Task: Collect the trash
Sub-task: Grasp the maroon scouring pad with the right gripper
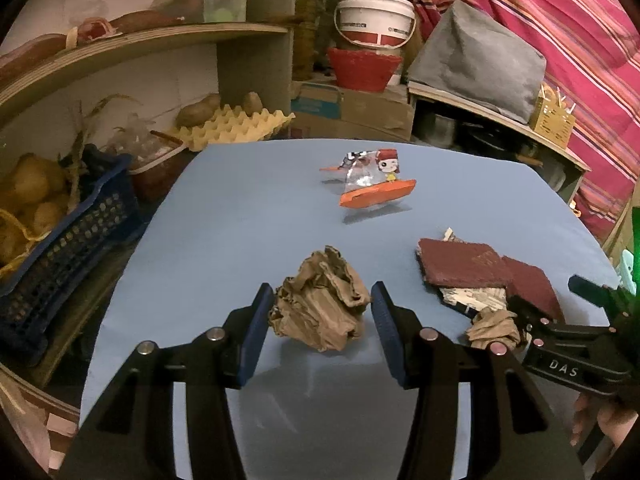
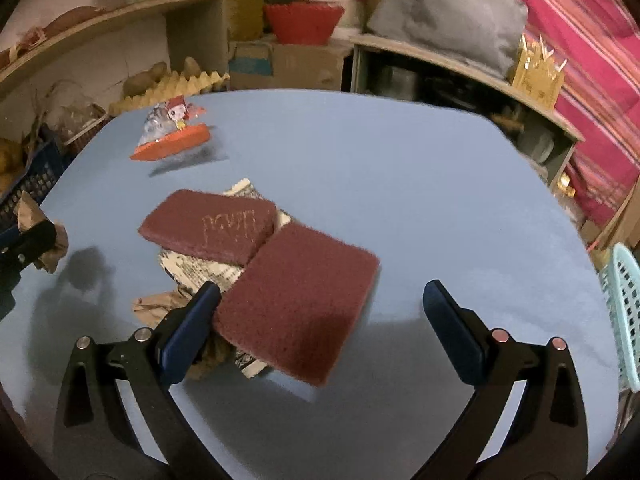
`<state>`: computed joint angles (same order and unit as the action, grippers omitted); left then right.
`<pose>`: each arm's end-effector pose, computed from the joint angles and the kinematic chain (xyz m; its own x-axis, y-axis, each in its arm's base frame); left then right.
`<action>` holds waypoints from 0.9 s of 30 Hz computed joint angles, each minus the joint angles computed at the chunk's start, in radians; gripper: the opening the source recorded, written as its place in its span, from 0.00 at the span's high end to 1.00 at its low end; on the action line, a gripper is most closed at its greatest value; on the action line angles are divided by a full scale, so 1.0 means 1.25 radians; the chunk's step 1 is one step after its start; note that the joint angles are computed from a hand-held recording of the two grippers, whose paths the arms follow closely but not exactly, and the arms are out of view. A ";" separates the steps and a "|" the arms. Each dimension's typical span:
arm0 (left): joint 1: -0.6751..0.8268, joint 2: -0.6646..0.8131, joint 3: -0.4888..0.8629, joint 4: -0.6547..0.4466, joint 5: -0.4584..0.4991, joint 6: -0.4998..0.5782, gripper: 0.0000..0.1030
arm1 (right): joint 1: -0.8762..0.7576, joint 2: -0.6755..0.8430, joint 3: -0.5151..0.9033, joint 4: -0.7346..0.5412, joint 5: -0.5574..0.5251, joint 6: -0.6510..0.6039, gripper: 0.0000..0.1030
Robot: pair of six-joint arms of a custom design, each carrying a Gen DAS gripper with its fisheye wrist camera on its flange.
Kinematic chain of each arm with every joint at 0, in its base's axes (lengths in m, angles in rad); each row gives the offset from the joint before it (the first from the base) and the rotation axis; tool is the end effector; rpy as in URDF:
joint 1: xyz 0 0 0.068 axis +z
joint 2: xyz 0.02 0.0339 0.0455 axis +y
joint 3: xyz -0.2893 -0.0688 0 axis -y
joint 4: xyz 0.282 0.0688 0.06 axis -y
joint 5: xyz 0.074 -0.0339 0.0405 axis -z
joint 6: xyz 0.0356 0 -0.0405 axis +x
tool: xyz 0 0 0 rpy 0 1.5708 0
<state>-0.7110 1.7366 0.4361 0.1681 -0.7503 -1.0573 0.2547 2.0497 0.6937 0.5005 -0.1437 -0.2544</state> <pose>0.2002 -0.1404 0.0525 -0.5618 -0.3570 -0.7463 -0.4708 0.8797 -0.0665 0.3313 0.0915 0.0251 -0.6214 -0.4192 -0.6619 -0.5131 0.8562 -0.0604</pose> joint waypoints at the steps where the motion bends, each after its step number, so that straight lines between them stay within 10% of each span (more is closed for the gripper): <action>1: 0.000 -0.003 -0.003 0.001 -0.001 -0.002 0.51 | -0.003 0.000 0.000 -0.004 -0.004 0.003 0.09; 5: 0.001 -0.011 -0.011 0.005 -0.001 -0.004 0.51 | -0.020 -0.002 0.017 -0.050 -0.050 -0.006 0.28; 27: -0.122 0.012 0.145 -0.220 -0.086 -0.106 0.51 | -0.258 -0.090 0.019 -0.127 -0.261 -0.197 0.29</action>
<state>-0.8630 1.7510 0.6173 -0.1065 -0.8579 -1.1892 -0.0681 1.9371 0.7177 0.3415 -0.4704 -0.5001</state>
